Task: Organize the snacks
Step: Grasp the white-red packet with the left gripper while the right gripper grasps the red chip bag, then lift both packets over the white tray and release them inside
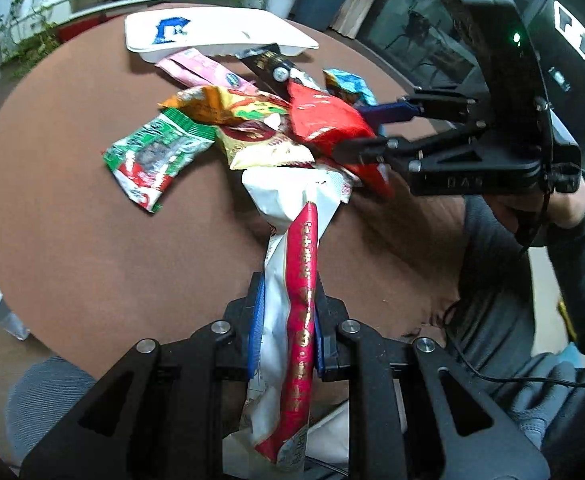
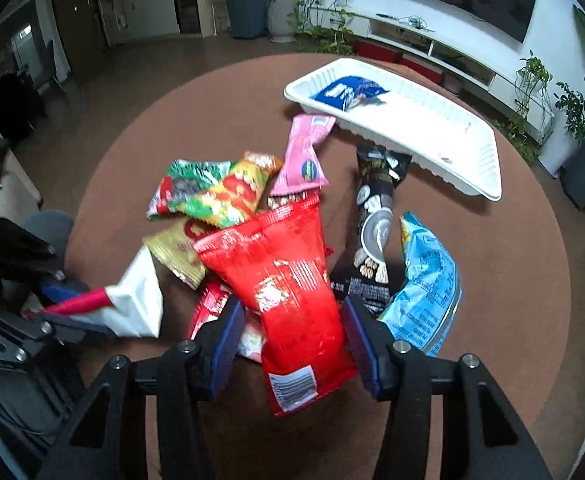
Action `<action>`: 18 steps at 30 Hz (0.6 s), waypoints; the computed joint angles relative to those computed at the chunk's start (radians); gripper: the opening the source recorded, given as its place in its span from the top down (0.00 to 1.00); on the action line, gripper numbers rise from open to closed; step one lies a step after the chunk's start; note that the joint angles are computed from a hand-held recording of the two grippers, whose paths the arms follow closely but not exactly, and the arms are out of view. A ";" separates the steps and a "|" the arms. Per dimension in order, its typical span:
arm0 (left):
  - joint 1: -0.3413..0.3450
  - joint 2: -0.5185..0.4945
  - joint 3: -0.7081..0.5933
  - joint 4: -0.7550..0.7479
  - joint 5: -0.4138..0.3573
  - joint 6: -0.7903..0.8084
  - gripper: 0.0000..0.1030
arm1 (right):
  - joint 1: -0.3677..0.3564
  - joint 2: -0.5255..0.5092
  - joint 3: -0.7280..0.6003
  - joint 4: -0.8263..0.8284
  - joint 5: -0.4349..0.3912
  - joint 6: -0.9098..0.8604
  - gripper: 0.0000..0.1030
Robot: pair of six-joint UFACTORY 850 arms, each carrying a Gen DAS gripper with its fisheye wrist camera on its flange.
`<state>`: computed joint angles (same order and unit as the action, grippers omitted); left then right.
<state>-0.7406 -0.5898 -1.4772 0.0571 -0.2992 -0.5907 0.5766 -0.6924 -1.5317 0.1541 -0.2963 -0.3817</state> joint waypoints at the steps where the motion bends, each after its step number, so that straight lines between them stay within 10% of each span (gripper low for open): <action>1: -0.003 0.001 -0.004 0.050 -0.011 -0.046 0.83 | 0.002 -0.003 0.000 -0.034 0.001 0.028 0.47; 18: -0.022 0.006 -0.012 0.300 -0.059 -0.285 0.83 | -0.029 0.018 0.024 0.319 0.012 -0.219 0.73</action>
